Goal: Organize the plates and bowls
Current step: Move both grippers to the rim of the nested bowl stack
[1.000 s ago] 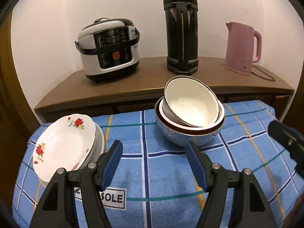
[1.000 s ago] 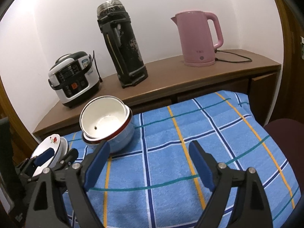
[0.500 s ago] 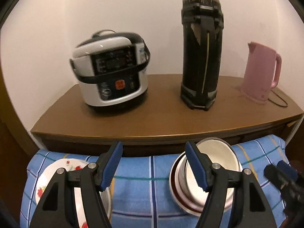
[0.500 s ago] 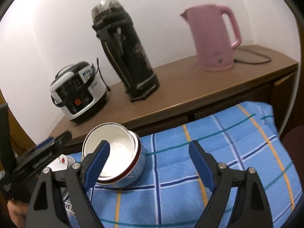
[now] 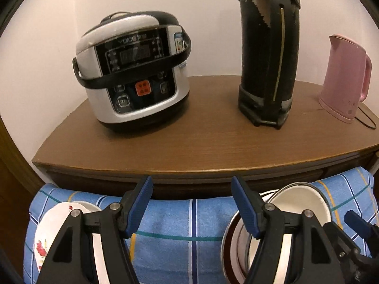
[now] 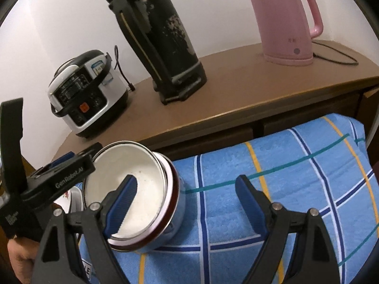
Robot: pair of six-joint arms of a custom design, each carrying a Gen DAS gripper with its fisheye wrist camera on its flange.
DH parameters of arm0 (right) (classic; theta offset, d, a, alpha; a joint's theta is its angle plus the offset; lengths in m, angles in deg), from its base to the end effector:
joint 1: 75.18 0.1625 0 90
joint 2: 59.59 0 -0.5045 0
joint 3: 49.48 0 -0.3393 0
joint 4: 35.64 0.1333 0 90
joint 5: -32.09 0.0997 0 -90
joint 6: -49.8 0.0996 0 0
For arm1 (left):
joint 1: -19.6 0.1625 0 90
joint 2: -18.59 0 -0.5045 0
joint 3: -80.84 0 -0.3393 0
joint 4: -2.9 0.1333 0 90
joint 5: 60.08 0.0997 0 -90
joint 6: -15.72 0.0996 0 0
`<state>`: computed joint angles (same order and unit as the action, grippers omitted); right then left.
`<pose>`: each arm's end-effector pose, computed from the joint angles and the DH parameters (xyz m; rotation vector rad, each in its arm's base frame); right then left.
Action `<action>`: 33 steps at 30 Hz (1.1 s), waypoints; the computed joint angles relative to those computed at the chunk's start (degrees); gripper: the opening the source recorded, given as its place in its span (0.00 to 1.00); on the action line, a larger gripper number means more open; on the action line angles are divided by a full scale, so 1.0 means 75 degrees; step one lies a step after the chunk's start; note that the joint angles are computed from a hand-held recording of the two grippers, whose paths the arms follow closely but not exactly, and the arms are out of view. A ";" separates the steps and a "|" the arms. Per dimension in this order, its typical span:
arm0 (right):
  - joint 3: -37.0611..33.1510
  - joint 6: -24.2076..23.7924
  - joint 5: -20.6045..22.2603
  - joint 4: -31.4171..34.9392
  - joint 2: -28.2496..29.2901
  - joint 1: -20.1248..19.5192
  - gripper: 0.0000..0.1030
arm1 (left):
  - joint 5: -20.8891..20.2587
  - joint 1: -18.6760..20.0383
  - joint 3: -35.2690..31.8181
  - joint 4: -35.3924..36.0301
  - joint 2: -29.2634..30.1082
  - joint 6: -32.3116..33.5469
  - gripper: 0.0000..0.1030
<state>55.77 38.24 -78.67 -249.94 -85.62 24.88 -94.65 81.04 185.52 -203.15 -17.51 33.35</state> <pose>0.2106 -0.6260 0.0554 0.2912 -2.5704 1.0643 -0.1171 -0.6656 0.1792 0.3703 2.0814 -1.0046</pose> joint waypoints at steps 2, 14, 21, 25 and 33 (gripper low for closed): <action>-0.0031 -0.0024 0.0004 0.0056 0.0024 -0.0008 0.84 | -0.0020 0.0005 0.0025 -0.0052 -0.0003 0.0042 0.69; -0.0248 0.0192 -0.0086 0.0367 0.0064 -0.0009 0.84 | 0.0725 -0.0054 -0.0460 0.0225 0.0408 0.1186 0.69; -0.0303 0.0293 -0.0174 0.0623 0.0076 -0.0034 0.84 | -0.0276 0.0014 0.0230 0.0620 -0.0209 -0.0151 0.69; -0.0295 0.0444 -0.0049 0.0883 0.0056 -0.0127 0.79 | -0.0864 0.0031 0.0483 0.0719 -0.0446 -0.0585 0.69; -0.0258 0.0431 0.0136 0.1111 0.0021 -0.0166 0.66 | -0.1519 -0.0083 0.0827 0.0809 -0.0543 -0.0501 0.69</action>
<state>53.83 41.47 -77.65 -241.60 -85.47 23.63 -106.04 80.42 191.72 -197.09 -21.58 29.59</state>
